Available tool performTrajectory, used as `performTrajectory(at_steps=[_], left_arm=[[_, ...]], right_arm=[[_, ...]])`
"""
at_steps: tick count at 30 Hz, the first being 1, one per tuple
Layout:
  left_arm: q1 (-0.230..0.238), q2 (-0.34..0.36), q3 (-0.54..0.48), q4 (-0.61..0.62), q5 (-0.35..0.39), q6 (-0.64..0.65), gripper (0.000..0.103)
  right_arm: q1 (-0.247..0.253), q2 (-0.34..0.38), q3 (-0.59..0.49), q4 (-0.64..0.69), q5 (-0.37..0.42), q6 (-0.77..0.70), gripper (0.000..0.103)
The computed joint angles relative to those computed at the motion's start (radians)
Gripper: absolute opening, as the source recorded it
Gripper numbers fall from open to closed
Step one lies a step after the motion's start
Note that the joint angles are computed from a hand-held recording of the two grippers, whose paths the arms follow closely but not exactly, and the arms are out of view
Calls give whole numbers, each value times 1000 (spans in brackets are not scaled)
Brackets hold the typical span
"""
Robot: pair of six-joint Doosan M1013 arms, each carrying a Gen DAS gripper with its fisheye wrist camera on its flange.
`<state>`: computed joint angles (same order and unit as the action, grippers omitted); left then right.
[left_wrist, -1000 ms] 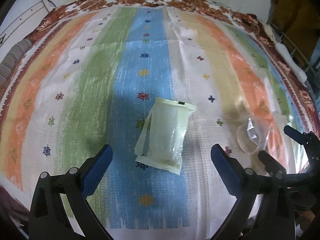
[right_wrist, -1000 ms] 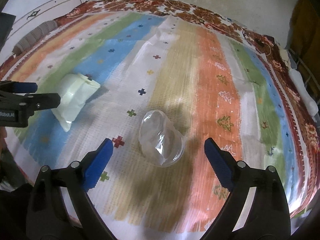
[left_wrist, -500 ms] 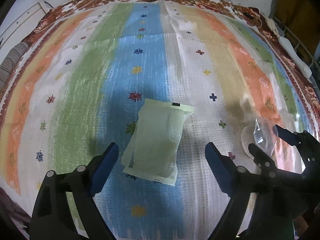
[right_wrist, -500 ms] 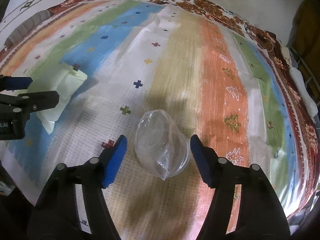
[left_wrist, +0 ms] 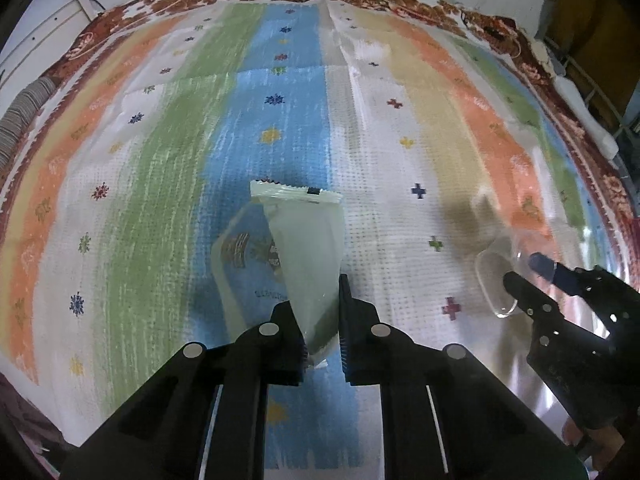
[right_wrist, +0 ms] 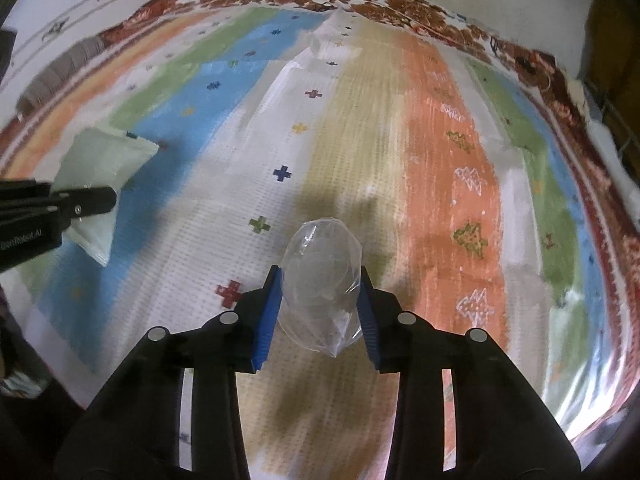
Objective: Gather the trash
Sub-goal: 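Lift the packet and clear cup and carry them over the bin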
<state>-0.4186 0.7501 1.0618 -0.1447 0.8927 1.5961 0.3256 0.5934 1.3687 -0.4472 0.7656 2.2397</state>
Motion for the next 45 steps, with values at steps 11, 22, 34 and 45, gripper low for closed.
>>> performTrajectory(at_steps=[11,22,34,45], left_arm=[[18,-63,60,-119,-14,73,11],[30,-145,147,-283,-36,177,11],[32,-227,244,-386,-71,268,11],[42,-335,380,-544,-106,414,11]], right_arm=[[7,-60,52,65,-28,9,34],[39,-141,106,90,-77,32,34],[77,-220,172,70,-98,68,34],[121,-289,245,40,-147,124,34]])
